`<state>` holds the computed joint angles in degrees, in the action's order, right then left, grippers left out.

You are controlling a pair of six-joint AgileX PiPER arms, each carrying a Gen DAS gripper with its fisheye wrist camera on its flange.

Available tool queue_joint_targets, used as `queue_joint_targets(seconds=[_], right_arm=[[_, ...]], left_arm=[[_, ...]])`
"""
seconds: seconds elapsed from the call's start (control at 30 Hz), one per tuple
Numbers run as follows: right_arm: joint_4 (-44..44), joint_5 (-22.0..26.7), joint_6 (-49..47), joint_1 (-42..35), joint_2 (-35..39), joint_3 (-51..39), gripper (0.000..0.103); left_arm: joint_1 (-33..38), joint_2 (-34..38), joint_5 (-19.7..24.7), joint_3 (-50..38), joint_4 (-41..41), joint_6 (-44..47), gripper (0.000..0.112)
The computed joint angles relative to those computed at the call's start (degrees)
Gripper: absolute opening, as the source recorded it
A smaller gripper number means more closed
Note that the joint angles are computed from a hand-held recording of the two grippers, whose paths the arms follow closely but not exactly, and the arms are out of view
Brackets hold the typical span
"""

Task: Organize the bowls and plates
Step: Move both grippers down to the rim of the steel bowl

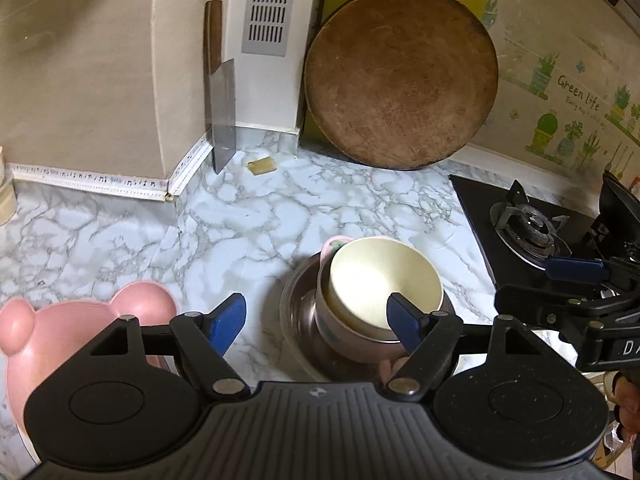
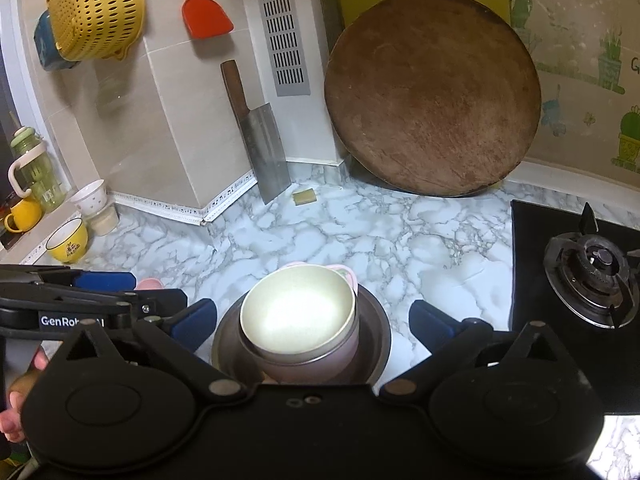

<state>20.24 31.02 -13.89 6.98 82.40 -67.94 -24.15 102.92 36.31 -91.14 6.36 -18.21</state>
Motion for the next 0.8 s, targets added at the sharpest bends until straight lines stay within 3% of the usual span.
queue_joint_targets(seconds=[0.43, 0.8], right_arm=[[2.11, -1.77, -5.49, -4.26, 4.17, 3.16, 0.103], [2.75, -1.12, -5.49, -7.17, 14.22, -0.57, 0.094]], left_arm=[[-0.02, 3.22, -3.08, 3.89, 3.65, -5.82, 0.077], [-0.54, 12.38, 0.16, -2.93, 9.54, -12.35, 0.077]])
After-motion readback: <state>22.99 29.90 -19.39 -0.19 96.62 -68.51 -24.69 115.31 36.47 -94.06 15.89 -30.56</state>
